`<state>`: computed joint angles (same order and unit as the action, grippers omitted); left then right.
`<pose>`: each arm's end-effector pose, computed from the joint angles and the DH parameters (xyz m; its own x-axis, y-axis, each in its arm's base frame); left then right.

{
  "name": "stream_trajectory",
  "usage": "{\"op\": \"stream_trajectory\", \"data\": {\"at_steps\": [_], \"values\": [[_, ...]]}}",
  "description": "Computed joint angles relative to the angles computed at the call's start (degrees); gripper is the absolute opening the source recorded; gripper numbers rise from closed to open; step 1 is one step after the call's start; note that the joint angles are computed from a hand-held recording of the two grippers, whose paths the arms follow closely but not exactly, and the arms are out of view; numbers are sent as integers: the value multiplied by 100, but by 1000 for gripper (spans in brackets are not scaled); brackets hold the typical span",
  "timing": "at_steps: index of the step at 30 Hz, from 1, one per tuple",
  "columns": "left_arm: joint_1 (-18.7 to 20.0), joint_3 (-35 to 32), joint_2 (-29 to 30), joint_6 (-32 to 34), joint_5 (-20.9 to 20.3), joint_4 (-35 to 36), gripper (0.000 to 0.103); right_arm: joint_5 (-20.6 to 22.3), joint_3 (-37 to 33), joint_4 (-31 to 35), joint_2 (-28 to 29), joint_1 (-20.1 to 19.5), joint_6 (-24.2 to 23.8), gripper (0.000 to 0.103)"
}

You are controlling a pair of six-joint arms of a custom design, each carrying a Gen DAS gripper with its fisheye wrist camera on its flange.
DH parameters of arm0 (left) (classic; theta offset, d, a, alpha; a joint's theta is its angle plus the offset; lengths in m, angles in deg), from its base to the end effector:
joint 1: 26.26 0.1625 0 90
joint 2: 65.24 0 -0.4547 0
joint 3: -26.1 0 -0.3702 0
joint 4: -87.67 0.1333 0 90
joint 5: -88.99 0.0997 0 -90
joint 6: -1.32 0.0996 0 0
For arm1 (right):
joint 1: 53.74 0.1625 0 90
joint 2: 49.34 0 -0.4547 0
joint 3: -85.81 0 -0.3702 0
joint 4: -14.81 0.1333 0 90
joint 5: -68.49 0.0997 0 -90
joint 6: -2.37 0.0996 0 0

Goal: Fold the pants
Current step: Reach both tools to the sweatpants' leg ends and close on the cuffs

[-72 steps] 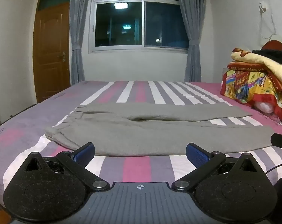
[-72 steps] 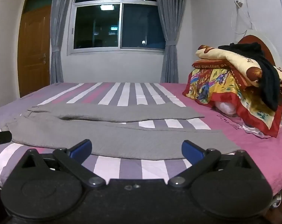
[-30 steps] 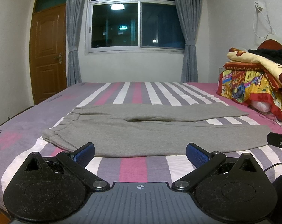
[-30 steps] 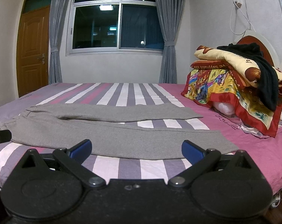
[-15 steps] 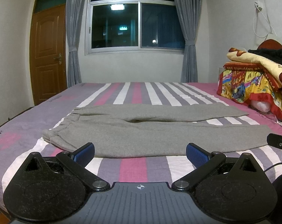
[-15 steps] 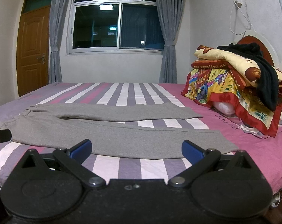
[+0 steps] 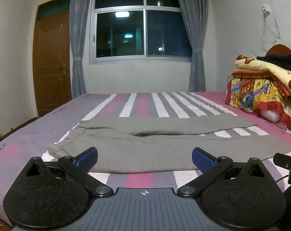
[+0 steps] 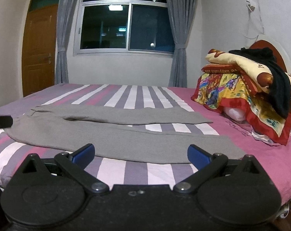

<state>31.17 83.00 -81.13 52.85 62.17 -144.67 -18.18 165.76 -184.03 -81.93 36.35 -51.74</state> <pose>-0.2117 -0.7442 0.1507 -0.6124 -0.4373 -0.6586 0.6007 0.2842 -0.7472 0.1403 -0.7686 0.1752 -0.5846 -0.4177 0.6956 -0.8091 0.2373 -0.5376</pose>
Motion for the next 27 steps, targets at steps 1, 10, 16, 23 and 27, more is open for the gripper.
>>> {"op": "stream_trajectory", "data": {"at_steps": [1,10,16,23,27], "values": [[3,-12,9,34,1,-9,103,15,-8,26,-6,-2,8,102],[39,-98,41,133,88,63,103,155,-246,373,-18,96,143,102],[124,-260,53,-118,123,528,103,285,-788,685,161,197,228,102],[296,-908,183,-146,75,1182,103,383,-1569,1310,493,279,240,102],[474,-1378,215,-361,0,1798,103,620,-2270,2156,756,321,60,102]]}}
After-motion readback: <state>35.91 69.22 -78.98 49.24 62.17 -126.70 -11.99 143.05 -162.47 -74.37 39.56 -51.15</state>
